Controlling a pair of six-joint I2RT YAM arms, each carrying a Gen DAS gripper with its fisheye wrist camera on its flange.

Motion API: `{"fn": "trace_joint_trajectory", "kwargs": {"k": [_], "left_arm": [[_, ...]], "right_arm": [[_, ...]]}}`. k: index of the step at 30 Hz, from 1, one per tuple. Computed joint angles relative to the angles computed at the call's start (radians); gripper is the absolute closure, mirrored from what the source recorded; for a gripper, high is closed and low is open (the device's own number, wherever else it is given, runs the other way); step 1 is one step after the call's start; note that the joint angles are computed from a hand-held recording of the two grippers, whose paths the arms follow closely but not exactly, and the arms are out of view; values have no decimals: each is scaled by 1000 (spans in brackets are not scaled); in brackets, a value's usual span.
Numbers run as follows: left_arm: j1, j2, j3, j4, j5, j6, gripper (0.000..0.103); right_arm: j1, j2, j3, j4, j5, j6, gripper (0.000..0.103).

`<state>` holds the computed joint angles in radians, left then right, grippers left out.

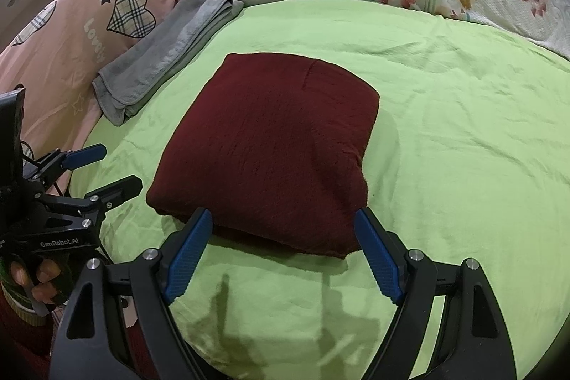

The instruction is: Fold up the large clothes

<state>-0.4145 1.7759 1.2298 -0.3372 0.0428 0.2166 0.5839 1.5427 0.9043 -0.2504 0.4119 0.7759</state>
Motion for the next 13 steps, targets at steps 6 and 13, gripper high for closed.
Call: {"fn": "trace_joint_trajectory", "kwargs": {"k": [6, 13], "left_arm": [[-9, 13, 11, -7, -12, -11, 11], [-15, 12, 16, -14, -11, -16, 11]], "right_arm": [[-15, 2, -19, 33, -19, -9, 21], [-29, -1, -27, 55, -39, -29, 21]]}}
